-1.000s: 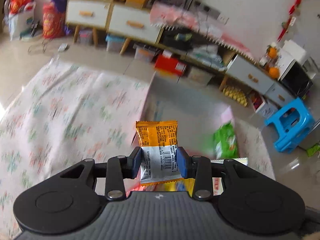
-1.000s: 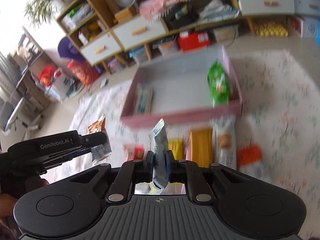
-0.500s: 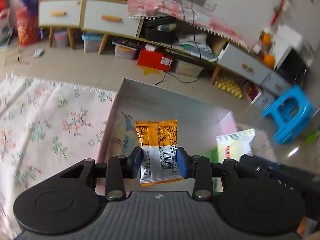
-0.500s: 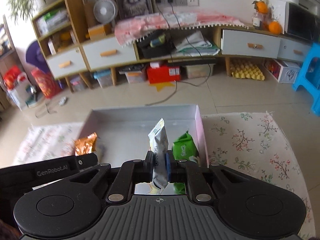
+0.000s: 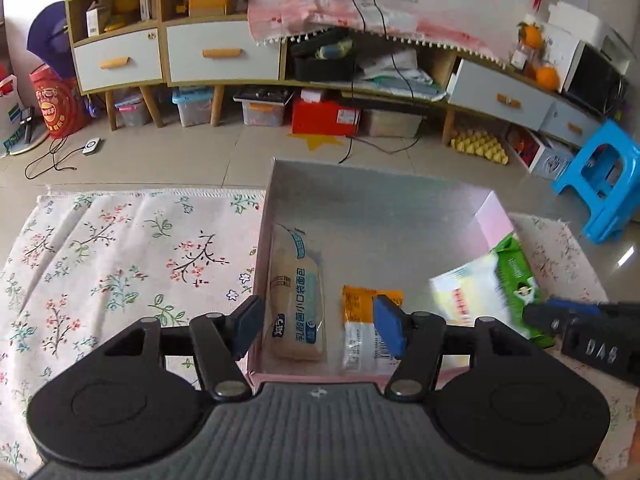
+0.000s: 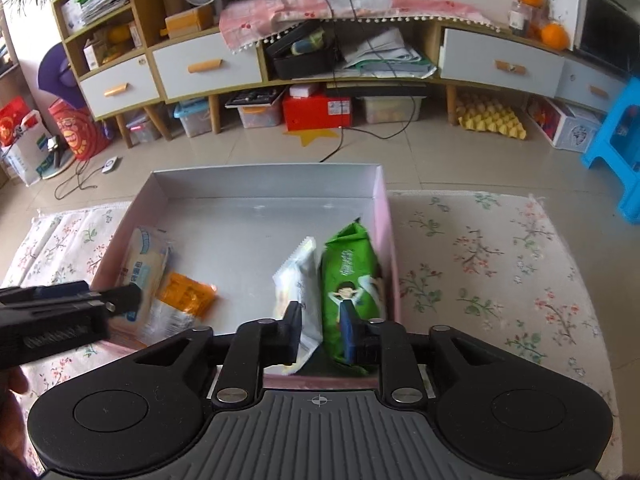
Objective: Organize snacks
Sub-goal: 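Release both packets in the box and withdraw both grippers to the snacks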
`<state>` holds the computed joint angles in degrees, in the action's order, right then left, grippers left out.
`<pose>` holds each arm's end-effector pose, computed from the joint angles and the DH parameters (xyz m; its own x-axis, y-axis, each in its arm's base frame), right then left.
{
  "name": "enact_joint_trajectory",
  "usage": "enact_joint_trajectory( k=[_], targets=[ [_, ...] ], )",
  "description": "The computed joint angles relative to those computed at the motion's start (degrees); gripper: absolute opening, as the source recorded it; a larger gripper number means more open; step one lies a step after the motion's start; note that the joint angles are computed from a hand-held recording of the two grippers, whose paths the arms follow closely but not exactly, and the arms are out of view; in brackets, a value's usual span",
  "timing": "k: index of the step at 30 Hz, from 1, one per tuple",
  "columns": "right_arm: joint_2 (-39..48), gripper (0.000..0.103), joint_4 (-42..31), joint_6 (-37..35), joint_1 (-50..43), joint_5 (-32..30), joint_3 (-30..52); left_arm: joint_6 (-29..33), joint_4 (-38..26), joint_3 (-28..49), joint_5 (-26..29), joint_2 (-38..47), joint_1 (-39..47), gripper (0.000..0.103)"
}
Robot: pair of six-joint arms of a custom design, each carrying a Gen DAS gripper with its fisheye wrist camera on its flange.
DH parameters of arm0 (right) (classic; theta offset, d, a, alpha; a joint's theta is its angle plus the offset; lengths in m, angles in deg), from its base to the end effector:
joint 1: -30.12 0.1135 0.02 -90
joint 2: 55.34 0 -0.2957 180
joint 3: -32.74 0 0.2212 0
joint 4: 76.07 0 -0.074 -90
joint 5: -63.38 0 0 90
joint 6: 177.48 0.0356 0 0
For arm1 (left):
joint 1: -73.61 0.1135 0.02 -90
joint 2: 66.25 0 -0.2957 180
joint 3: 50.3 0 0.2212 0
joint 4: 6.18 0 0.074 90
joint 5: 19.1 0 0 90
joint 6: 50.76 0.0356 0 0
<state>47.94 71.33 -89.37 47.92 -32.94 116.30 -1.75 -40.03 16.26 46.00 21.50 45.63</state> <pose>0.3444 0.1147 0.2401 -0.7410 -0.2723 -0.6138 -0.3926 0.9173 0.0669 0.2504 -0.1160 0.2419 -0.6857 -0.3094 -0.6589 -0.3143 0.9423 -0.1154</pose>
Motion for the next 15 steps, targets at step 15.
enact_joint_trajectory(
  k=[15],
  targets=[
    [-22.6, 0.060, -9.1, 1.5, -10.5, -11.3, -7.3, -25.6, -22.3, 5.4, -8.6, -10.5, -12.7, 0.076]
  ],
)
